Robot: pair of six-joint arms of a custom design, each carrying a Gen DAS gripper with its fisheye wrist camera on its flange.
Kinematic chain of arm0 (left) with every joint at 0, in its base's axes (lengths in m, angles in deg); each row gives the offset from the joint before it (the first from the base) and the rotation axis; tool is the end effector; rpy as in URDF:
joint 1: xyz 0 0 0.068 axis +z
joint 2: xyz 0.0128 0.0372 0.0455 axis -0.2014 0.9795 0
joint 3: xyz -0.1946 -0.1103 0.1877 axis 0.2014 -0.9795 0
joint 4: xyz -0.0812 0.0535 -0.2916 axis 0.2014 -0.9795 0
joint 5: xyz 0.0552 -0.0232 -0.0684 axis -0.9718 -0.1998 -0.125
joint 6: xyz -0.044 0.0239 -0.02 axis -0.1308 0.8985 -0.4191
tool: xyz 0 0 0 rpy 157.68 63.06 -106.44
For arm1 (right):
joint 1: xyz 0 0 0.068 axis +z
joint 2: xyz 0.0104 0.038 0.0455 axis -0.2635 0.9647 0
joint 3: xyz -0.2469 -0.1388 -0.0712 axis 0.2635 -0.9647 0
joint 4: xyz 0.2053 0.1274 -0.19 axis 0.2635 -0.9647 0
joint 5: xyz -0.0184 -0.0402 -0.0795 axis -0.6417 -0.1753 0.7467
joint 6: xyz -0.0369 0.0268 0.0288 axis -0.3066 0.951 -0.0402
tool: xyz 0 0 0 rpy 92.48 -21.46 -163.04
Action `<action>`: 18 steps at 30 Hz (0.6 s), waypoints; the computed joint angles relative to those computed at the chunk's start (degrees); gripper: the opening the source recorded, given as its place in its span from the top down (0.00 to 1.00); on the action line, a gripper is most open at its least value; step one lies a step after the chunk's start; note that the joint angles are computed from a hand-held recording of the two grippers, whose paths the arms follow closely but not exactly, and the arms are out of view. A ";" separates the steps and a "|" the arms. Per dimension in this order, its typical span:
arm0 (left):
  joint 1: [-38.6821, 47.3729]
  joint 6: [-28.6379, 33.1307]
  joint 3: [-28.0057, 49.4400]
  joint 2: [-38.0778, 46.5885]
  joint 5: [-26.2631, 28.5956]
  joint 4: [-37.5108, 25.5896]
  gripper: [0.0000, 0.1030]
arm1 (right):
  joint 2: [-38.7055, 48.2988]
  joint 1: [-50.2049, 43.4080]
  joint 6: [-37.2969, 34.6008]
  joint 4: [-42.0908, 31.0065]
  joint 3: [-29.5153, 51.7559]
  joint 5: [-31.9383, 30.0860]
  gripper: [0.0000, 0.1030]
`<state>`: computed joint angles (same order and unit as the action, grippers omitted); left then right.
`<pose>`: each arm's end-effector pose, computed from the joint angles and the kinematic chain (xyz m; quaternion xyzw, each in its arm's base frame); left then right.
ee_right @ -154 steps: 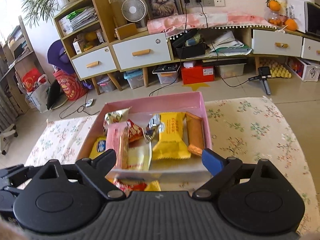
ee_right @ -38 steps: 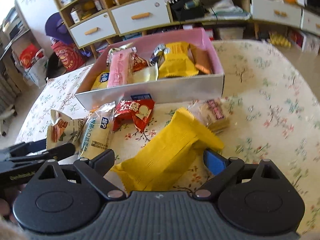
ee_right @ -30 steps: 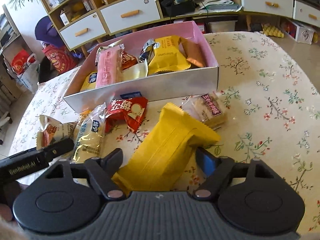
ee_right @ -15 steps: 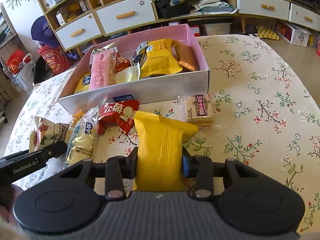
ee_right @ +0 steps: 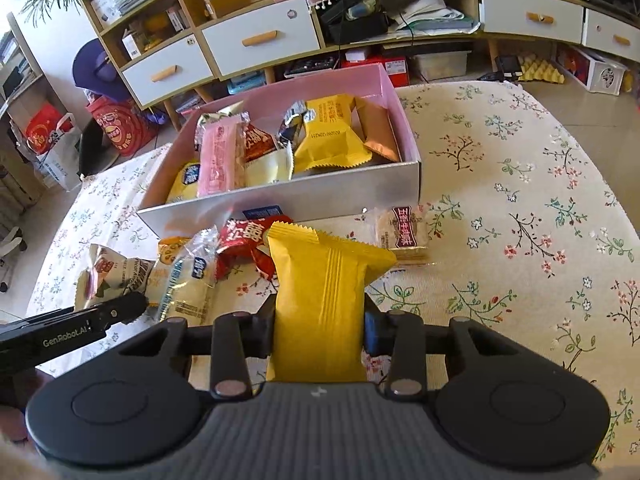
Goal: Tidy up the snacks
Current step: 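Carry the pecan packet into the box while the right tool carries the yellow bag there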
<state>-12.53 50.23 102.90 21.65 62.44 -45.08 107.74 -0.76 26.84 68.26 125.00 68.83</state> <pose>0.2444 -0.0024 0.1744 -0.1697 0.9135 -0.0495 0.3665 0.3640 0.1054 0.1982 -0.1673 0.9227 0.1844 0.2944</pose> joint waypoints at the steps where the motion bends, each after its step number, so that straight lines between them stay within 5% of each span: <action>1: 0.18 0.00 0.20 -0.24 0.26 -0.24 0.71 | -0.05 -0.15 0.02 -0.12 0.19 -0.43 0.65; 18: 3.58 -3.32 4.37 -2.11 2.20 -1.40 0.73 | 0.57 -1.96 5.95 -0.30 4.67 -4.35 0.65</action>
<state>-8.95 46.90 107.27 19.54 64.64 -46.48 108.31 -2.72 32.79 67.96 129.66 64.48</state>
